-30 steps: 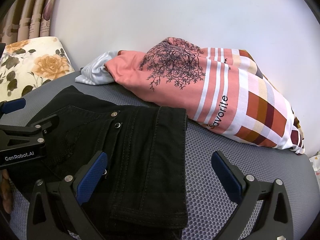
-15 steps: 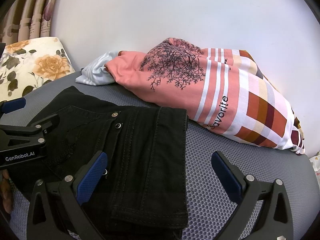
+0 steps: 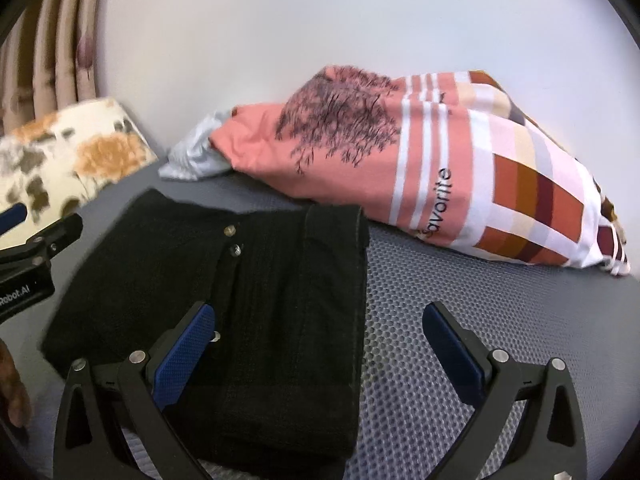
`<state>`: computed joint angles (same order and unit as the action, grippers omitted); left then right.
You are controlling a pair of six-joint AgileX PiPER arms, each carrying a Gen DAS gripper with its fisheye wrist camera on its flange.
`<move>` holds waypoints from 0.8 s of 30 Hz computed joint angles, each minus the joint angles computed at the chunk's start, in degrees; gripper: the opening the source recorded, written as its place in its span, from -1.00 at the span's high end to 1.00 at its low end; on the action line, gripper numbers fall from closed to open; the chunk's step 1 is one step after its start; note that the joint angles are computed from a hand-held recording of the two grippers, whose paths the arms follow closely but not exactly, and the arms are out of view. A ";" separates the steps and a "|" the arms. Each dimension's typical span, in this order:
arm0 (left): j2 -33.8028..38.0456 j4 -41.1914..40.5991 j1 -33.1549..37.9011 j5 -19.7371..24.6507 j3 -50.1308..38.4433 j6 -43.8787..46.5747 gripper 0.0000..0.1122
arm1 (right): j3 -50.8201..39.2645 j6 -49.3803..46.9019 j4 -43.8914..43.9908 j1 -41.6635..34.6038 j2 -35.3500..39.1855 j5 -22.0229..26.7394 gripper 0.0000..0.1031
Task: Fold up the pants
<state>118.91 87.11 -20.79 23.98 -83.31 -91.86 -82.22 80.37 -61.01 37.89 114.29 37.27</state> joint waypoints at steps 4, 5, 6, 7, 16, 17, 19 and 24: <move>-7.72 3.05 -0.46 -0.04 6.29 -6.28 -0.83 | 2.42 0.53 -1.28 2.25 -5.05 0.53 -1.00; -9.38 0.27 -0.92 1.14 6.76 -4.26 -0.83 | 2.92 0.68 -1.53 2.83 -6.25 0.60 -1.00; -10.96 -1.46 -1.69 2.55 7.58 -2.97 -0.83 | 3.36 0.69 -1.58 3.60 -7.62 0.98 -1.00; -12.45 -1.74 -2.01 2.83 8.38 -2.77 -0.83 | 3.33 0.41 -1.42 4.07 -8.39 1.40 -1.00; -27.67 10.50 -7.04 7.17 18.36 -17.59 -0.83 | 7.09 2.50 -4.48 10.18 -19.17 6.06 -1.00; -28.43 10.31 -8.35 9.67 18.78 -17.82 -0.83 | 7.27 2.63 -4.96 10.80 -20.04 6.91 -1.00; -29.86 11.21 -10.39 13.39 20.08 -20.87 -0.83 | 7.79 2.98 -5.66 11.95 -21.98 8.57 -1.00; -33.39 0.50 -10.93 11.56 20.30 -14.55 -0.83 | 8.69 2.60 -4.84 13.50 -25.12 11.01 -1.00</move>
